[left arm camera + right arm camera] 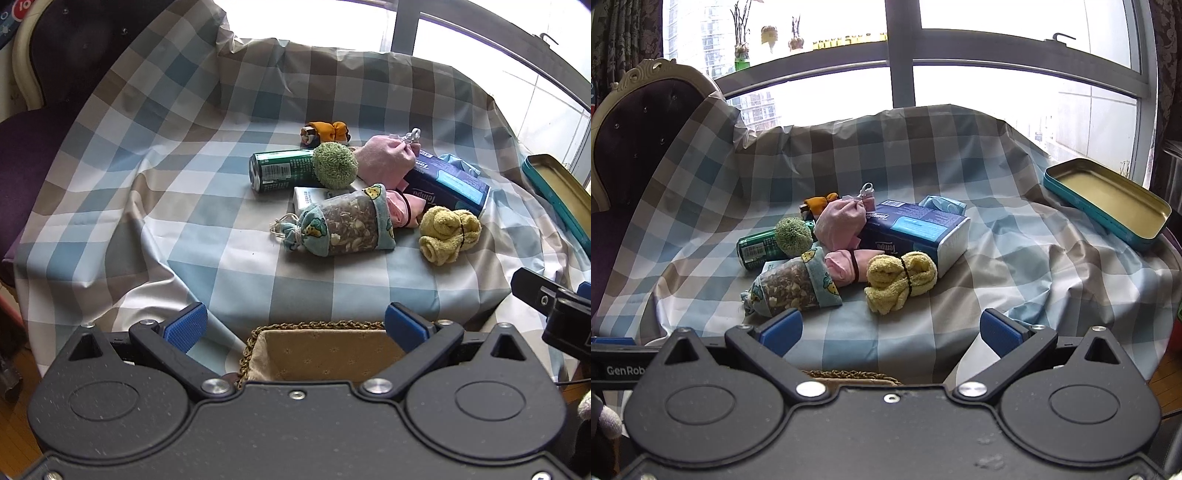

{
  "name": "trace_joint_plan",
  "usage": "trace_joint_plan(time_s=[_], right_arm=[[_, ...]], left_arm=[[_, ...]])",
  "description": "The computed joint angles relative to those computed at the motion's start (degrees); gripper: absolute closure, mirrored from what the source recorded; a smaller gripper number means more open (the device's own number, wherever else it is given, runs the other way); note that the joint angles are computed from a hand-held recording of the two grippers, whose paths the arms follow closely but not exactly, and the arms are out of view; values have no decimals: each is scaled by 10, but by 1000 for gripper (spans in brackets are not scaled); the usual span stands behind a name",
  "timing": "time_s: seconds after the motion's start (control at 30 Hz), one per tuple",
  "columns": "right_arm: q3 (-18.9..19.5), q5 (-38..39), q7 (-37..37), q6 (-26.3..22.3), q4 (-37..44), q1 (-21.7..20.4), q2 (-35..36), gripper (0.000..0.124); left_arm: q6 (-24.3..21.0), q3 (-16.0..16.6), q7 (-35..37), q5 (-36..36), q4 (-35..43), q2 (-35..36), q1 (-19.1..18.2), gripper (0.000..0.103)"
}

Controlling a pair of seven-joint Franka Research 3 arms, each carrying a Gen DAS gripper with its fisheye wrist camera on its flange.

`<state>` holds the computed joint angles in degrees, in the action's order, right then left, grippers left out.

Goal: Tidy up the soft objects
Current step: 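Move both open grippers forward toward the pile of soft items, then grasp the teal-topped mesh bag with the left gripper while the right grasps the yellow towel roll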

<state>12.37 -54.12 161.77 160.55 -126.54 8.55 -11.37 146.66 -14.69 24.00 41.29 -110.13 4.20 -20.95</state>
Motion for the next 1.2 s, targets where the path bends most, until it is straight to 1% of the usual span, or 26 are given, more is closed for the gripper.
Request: trace_joint_plan(time_s=[0.07, 0.27, 0.37, 0.53, 0.63, 0.8, 0.93, 1.07, 1.2], right_arm=[[-5, 15, -10, 0, 14, 2, 17, 21], [-37, 78, -57, 0, 55, 23, 71, 21], [-54, 103, -76, 2, 71, 35, 95, 21], [-80, 153, -117, 4, 101, 54, 132, 21], [-95, 175, -142, -3, 122, 67, 156, 21], [-117, 226, -196, -10, 162, 84, 197, 21], [-136, 262, -226, -16, 193, 94, 226, 21], [-149, 301, -260, -23, 228, 101, 258, 21], [-160, 333, -294, -28, 262, 106, 289, 21]], left_arm=[[3, 2, 5, 0, 12, 14, 1, 4], [-3, 15, 22, 9, 53, 55, -4, 4], [-4, 21, 42, 5, 75, 78, -5, 4], [-9, 34, 70, 25, 109, 110, -16, 4], [-8, 38, 107, 29, 137, 135, -21, 4], [-4, 45, 176, 9, 189, 180, -28, 4], [7, 59, 221, 25, 221, 207, -43, 4], [4, 66, 292, 33, 260, 240, -56, 4], [6, 78, 338, 46, 284, 263, -70, 4]])
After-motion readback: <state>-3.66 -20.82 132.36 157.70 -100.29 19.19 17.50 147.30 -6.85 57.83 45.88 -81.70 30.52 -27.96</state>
